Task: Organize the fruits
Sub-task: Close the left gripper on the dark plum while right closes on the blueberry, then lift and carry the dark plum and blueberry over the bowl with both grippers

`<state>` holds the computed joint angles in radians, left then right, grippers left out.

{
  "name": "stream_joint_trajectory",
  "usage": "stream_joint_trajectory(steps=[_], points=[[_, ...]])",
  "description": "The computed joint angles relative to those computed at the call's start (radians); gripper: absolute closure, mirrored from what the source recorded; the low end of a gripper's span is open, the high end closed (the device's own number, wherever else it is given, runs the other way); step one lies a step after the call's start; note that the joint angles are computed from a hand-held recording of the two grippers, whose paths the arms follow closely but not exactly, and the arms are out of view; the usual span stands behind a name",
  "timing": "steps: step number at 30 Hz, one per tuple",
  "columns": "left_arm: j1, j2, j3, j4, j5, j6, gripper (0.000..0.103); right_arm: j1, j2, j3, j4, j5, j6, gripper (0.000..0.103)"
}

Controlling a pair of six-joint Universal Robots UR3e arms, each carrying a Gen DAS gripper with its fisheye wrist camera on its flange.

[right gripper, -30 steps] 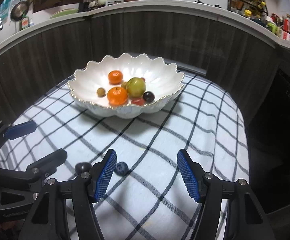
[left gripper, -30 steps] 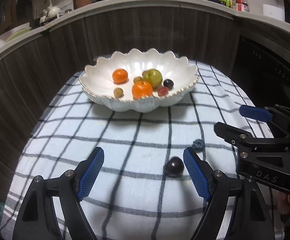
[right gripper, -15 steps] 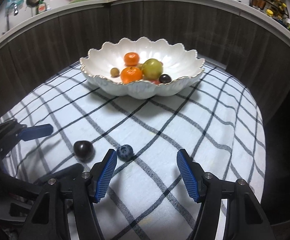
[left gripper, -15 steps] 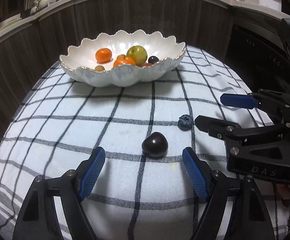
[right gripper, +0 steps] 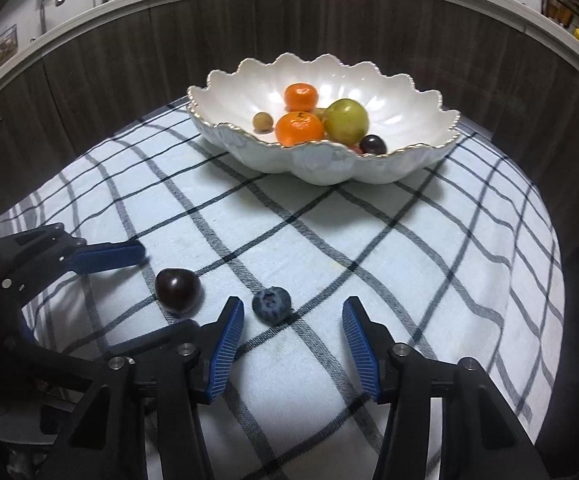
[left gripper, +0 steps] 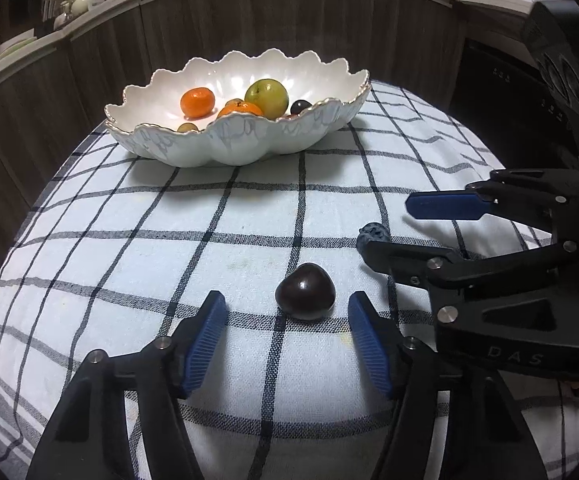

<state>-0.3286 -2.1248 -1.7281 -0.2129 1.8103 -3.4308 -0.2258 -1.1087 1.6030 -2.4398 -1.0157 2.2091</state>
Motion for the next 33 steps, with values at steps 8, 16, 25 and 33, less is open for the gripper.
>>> stream_joint_trajectory(steps=[8,16,25,33], points=[[0.008,-0.013,-0.005,0.048,-0.027,0.025,0.054,0.019,0.036,-0.048,0.052,0.006,0.001,0.065],[0.019,-0.009,-0.018,0.076,-0.077,0.051,0.070,0.030,0.057,-0.080,0.084,0.007,0.010,0.074],[0.034,0.004,-0.034,0.075,-0.094,0.058,0.075,0.027,0.042,-0.058,0.061,0.001,0.037,0.079],[0.046,0.033,-0.057,0.081,-0.085,0.066,0.075,0.022,-0.001,0.006,0.011,0.004,0.089,0.079]])
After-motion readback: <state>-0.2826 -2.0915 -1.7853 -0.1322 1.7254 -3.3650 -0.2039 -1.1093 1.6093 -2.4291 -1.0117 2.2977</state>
